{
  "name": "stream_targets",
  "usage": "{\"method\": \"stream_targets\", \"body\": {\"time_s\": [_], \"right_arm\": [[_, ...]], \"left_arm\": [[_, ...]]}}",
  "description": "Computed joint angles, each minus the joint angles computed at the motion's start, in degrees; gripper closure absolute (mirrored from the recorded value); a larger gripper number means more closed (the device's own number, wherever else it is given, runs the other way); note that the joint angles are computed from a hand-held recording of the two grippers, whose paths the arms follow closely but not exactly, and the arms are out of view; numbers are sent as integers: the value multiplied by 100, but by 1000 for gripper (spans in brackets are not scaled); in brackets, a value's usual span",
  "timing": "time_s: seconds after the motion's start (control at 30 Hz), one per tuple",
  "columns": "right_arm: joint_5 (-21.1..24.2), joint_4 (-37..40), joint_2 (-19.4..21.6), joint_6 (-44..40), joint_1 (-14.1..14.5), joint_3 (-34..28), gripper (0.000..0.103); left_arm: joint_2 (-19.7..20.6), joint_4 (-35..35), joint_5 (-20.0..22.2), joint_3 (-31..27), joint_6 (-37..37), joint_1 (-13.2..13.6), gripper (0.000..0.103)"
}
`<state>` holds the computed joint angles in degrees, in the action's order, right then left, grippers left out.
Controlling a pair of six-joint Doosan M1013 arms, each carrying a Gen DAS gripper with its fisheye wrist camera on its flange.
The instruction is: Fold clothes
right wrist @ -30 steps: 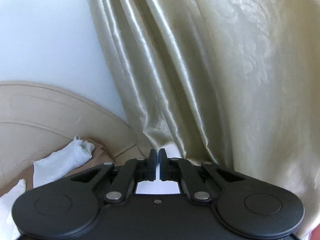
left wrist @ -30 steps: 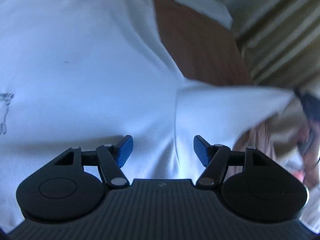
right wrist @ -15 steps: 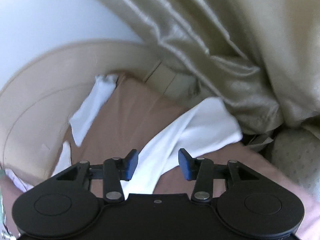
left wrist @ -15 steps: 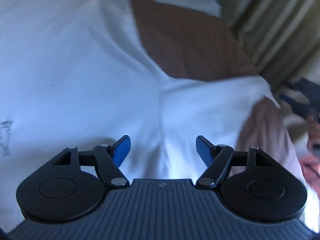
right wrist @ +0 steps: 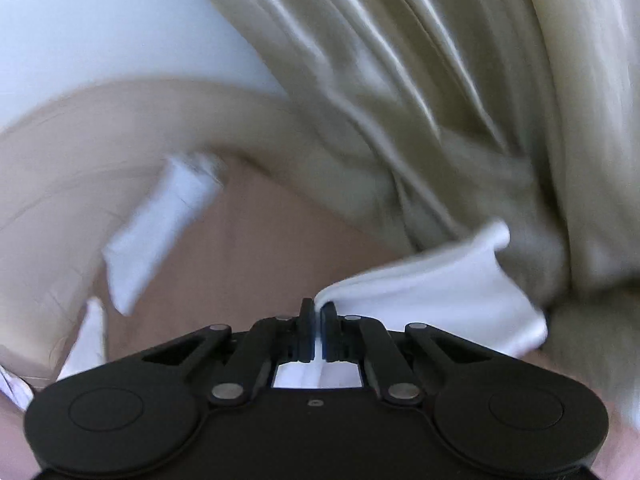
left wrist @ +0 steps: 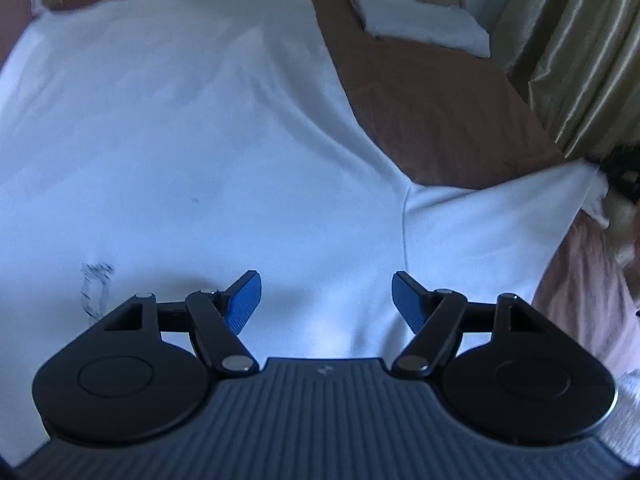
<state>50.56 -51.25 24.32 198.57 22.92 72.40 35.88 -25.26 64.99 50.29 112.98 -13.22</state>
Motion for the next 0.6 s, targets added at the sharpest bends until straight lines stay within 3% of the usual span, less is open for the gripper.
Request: {"method": "stream_targets", "body": {"time_s": [0.13,0.23,0.3,0.37,0.43,0.53,0.6], "right_arm": [[201,-1060,167,-125,316,-514,97],[-275,-1510,315,-616,490,-950,97],[-902,-1548,471,-1185,569,-1309,97],[-1465,-1171,706,-1995,637,-1762,97],[-1746,-356,1094,-3193,729,-2450,97],[-1867,1101,1749,-5000,880,-3506,97],[-1683,2143,2249,-6109,962,-4266,97]], "left_arm": [[-131,811,-588,129,-1089,50,33],[-257,1127,-1073,300,-1537,185,32],[-289,1371,-1223,324,-1811,276,32],[-271,1618,-1230,277,-2127,359,32],[-245,1726,-1201,232,-2326,454,31],[-160,1969,-1079,101,-2707,523,31],[-118,2132,-1027,48,-2926,548,31]]}}
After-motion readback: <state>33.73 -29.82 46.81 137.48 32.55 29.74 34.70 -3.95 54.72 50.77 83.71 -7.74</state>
